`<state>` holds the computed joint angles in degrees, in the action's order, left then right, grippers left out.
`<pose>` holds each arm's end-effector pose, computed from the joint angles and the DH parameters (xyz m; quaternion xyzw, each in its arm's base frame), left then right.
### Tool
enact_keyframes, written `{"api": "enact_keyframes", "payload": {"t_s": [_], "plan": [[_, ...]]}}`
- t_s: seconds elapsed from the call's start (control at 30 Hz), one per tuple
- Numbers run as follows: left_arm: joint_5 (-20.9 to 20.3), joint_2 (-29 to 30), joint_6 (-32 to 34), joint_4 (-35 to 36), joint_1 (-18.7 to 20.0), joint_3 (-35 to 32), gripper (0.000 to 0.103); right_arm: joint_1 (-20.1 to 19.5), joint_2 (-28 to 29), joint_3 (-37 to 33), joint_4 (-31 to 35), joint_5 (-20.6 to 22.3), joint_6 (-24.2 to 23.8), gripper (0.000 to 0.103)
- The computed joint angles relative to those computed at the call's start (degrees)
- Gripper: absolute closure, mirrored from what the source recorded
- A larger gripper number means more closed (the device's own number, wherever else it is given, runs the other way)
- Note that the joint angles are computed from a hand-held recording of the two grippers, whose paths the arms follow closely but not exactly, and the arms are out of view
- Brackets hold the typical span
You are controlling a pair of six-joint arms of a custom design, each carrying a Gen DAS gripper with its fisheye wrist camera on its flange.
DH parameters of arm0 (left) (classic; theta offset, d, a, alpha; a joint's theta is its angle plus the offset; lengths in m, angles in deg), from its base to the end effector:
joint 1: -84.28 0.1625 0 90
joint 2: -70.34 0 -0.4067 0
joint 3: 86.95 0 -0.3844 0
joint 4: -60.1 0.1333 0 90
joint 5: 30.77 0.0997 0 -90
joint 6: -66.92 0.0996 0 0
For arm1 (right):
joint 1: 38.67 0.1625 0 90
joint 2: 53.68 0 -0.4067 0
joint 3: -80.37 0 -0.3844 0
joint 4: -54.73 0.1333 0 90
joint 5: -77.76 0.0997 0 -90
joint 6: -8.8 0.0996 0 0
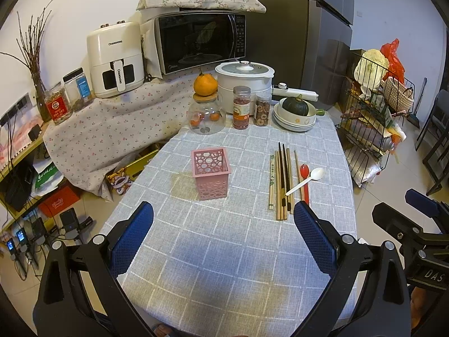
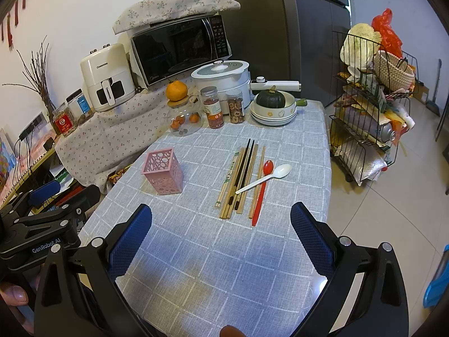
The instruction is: Organize utensils
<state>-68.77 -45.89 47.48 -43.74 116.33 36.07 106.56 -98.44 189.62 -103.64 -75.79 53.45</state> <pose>-0.1490 -0.3432 0.4333 0.2704 0.8558 -0.3167 0.3069 0.4826 -0.2813 0.0644 0.0606 -0.8477 0.4213 0.3167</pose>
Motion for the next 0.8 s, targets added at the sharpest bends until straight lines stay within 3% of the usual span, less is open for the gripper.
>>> {"api": "enact_keyframes", "payload": {"t_s": [0.57, 0.8], "plan": [[-0.36, 0.45, -1.29, 0.91, -0.67, 0.11, 0.007, -0.27, 0.5, -0.39, 0.41, 0.22, 0.59, 0.007], [-1.81, 2.65, -0.05, -0.83, 0.23, -0.85, 0.007, -2.3, -0.03, 0.22, -2.27, 1.78, -2.01, 0.007]]}}
